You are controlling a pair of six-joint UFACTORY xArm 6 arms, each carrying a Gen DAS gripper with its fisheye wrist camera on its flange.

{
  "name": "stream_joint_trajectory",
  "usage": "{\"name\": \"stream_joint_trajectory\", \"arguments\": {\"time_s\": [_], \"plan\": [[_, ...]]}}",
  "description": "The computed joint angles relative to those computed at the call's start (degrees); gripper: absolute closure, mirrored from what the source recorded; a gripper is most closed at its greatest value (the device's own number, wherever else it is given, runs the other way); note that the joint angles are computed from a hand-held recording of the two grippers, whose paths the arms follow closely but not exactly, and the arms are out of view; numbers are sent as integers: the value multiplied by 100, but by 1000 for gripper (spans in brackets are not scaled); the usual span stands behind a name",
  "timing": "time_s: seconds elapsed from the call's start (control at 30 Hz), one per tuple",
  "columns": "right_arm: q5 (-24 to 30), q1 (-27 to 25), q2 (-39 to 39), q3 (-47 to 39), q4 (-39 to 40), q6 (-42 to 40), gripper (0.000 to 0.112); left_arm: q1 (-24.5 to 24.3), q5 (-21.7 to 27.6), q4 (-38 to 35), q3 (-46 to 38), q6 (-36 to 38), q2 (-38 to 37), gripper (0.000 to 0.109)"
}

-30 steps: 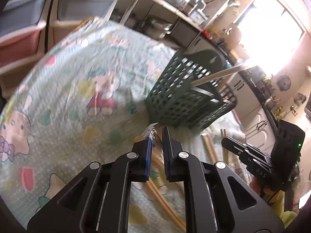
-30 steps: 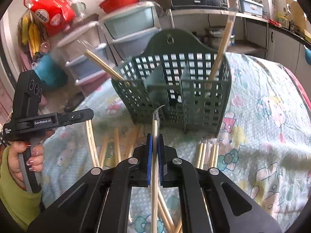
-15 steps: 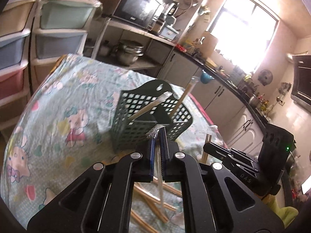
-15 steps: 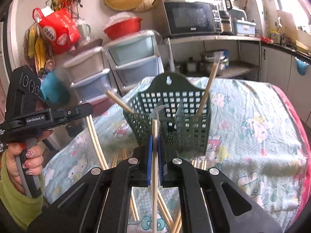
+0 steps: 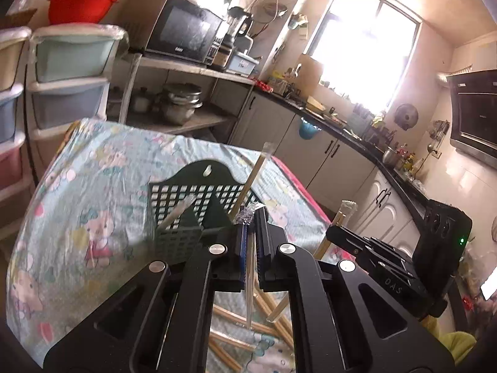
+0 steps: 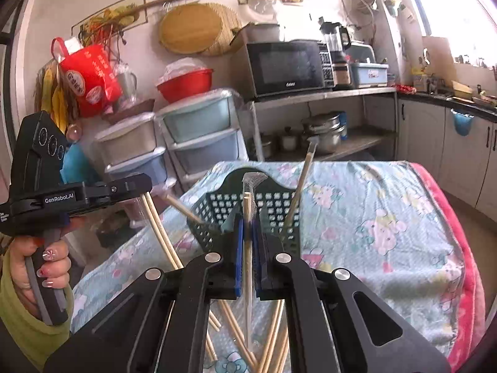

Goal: Organize utensils
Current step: 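Lift the left tool's chopstick above the caddy while the right tool carries its chopstick there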

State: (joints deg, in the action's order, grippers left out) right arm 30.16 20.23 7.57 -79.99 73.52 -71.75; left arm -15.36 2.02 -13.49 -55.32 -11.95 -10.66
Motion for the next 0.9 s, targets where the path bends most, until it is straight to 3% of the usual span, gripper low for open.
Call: {"name": "stream_joint_trajectory", "arguments": {"time_s": [0.57,0.9], "plan": [[-44,-85,70,-498,562,-252,107,159,213,1630,-1274,-1214,658,106],[48,-123,278,-1023,746,-245,107,367,363,3111,-1980,-2495,993,106]]}}
